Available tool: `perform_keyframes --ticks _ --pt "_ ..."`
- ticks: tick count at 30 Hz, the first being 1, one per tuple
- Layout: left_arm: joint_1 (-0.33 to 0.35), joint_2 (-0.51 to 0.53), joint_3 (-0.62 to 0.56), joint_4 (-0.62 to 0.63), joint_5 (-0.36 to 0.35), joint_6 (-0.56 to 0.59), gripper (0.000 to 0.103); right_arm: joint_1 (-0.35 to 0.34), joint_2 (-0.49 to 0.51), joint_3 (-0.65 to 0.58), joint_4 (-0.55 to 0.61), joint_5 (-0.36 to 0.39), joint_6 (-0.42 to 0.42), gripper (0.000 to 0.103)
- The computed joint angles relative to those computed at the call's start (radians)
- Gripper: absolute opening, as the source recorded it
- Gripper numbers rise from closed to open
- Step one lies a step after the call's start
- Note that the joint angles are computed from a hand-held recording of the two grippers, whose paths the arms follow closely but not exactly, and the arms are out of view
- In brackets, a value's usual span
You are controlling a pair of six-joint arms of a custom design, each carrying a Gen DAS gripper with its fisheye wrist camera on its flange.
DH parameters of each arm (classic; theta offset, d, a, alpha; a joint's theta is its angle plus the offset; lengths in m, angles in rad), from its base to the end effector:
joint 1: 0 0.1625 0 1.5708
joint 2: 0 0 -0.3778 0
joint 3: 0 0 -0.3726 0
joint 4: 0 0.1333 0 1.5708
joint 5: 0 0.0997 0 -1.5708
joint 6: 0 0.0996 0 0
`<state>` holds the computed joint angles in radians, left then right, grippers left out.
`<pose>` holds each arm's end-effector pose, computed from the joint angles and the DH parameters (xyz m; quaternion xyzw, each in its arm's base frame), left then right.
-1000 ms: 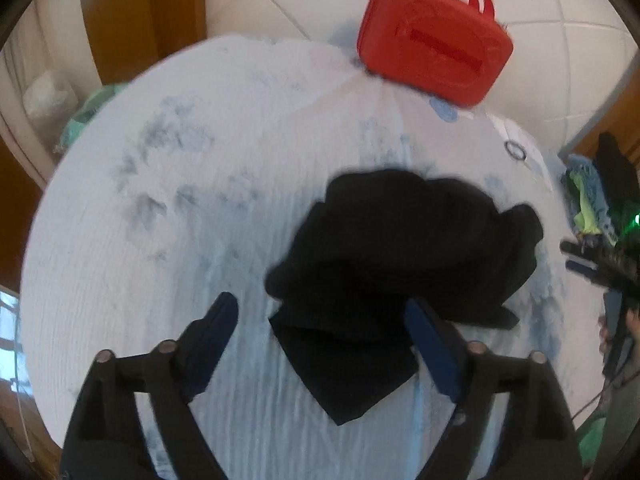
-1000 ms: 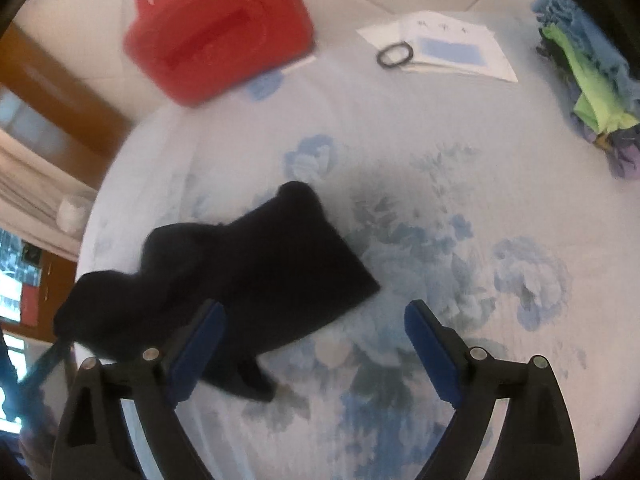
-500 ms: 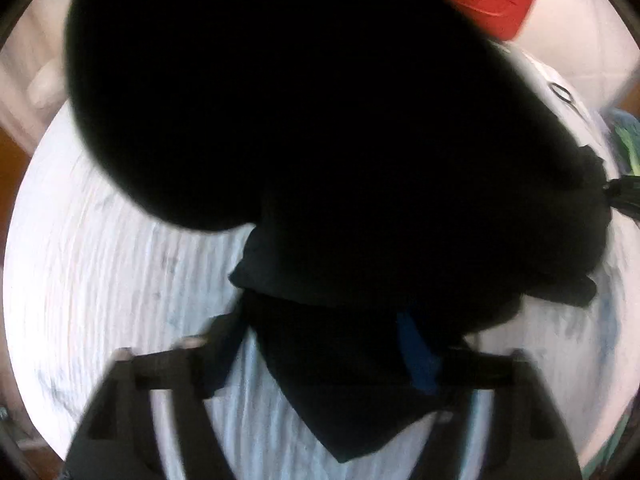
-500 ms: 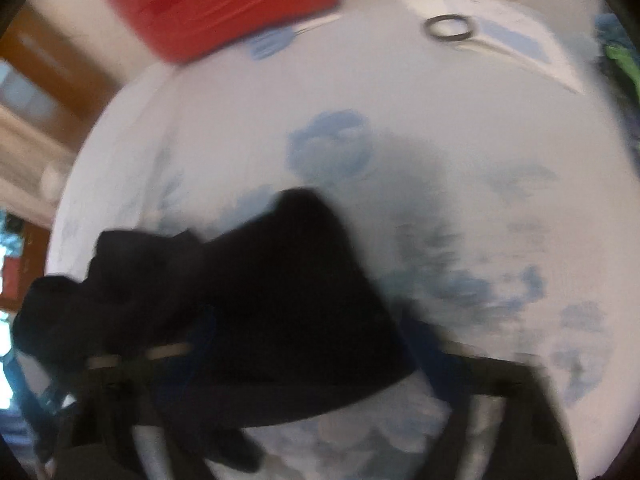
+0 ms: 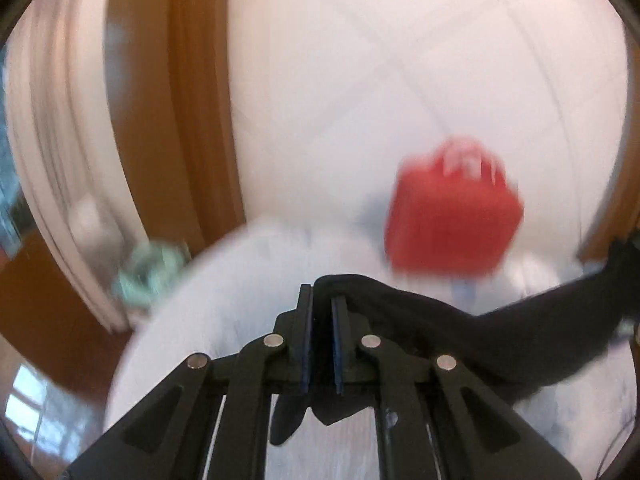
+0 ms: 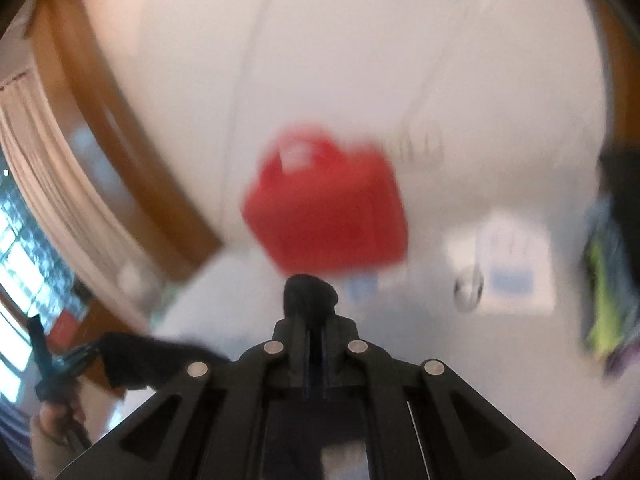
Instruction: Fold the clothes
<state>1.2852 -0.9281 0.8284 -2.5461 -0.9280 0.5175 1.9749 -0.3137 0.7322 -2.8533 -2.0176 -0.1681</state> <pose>-0.0162 -0.7402 0.5518 0.1697 0.8134 -0.4511 0.3257 0.4105 -0.7303 0.1451 0.1609 -0.8757 0.4291 0.1517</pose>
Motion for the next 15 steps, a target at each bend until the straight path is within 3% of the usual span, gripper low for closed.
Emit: perform_keyframes --ticks 3,7,11,15 --pt "-0.036 -0.04 -0.004 -0.067 -0.046 0.044 0.008 0.057 -0.027 0.012 -0.136 -0.035 -0.055 0.004" --pt "-0.036 -0.144 0.133 -0.076 -0.067 0.079 0.008 0.089 -0.181 0.27 -0.311 -0.055 -0.074 0.004" --pt "0.036 -0.26 0.324 0.047 -0.133 0.038 0.008 0.083 -0.336 0.578 -0.368 -0.087 0.0 0.004" --pt "0.113 -0.321 0.474 0.248 -0.126 -0.058 0.008 0.041 -0.453 0.857 -0.362 -0.127 0.184 0.004"
